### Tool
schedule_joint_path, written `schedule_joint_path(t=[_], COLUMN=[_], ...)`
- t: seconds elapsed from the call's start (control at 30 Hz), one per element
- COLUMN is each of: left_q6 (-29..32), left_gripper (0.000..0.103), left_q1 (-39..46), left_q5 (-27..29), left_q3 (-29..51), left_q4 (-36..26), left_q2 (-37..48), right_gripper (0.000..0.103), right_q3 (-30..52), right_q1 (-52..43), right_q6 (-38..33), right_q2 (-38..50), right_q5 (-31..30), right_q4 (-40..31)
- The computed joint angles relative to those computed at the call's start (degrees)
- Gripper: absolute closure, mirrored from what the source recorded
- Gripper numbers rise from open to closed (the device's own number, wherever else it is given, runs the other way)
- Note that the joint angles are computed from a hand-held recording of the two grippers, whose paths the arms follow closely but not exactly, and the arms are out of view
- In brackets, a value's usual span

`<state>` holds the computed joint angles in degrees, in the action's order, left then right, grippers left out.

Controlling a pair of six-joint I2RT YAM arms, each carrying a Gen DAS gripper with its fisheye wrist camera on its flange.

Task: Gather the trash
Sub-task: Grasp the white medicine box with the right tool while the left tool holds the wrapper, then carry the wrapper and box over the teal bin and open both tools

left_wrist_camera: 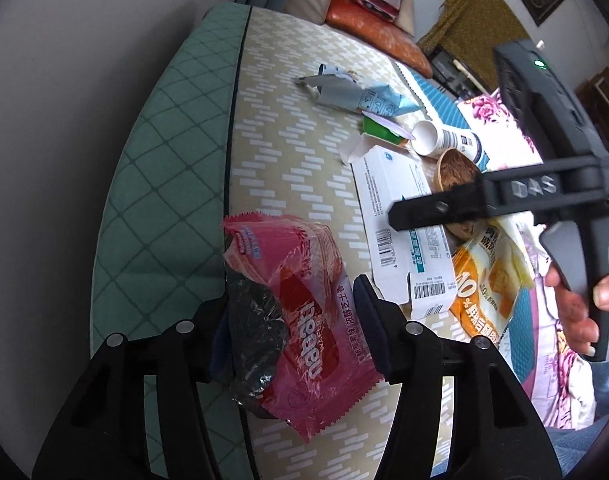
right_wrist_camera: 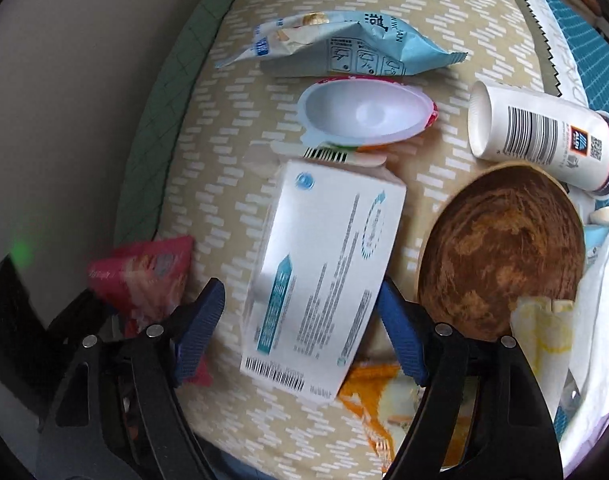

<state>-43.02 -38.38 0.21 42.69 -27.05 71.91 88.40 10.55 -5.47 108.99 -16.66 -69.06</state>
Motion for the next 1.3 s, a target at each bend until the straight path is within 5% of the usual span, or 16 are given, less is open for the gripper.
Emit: schedule_joint_path(t=[0.07, 0.13, 0.57, 0.77, 1.07, 1.3], left_q6=[-0.3, -1.0, -3.3, -2.4, 1.5, 5.7], left_gripper=[0.046, 0.046, 0.053, 0.053, 0.053, 0.053], left_q1=[0.0, -0.5, -6.3, -10.4, -16.7, -21.4], left_q5=[0.0, -0.6, -8.0, -10.3, -9.9, -7.8], left_q3=[-0.2, -0.2, 7.2, 16.6, 39.5, 70.2], left_q4=[0.2, 0.1, -6.8, -9.5, -11.7, -21.7], left_q2=[0.0, -0.2, -0.7, 3.4, 22.3, 43.6], right_gripper=[0.029, 0.042, 0.044, 0.043, 0.043, 0.043], right_q3=[-2.7, -4.0, -3.5, -3.2, 7.8, 18.7], right_q1=[1.5, 2.6, -1.7, -13.0, -38.1, -52.6], right_q6=[1.8, 1.5, 0.2, -5.3, -20.2, -27.5], right_q2=[-1.0, -2.1, -11.1, -15.8, -10.7, -2.3], right_q5=[1.0, 2.2, -5.0, -8.9, -14.3, -17.6], right_q4=[3.8, 6.4, 3.8, -0.2, -11.4, -18.2])
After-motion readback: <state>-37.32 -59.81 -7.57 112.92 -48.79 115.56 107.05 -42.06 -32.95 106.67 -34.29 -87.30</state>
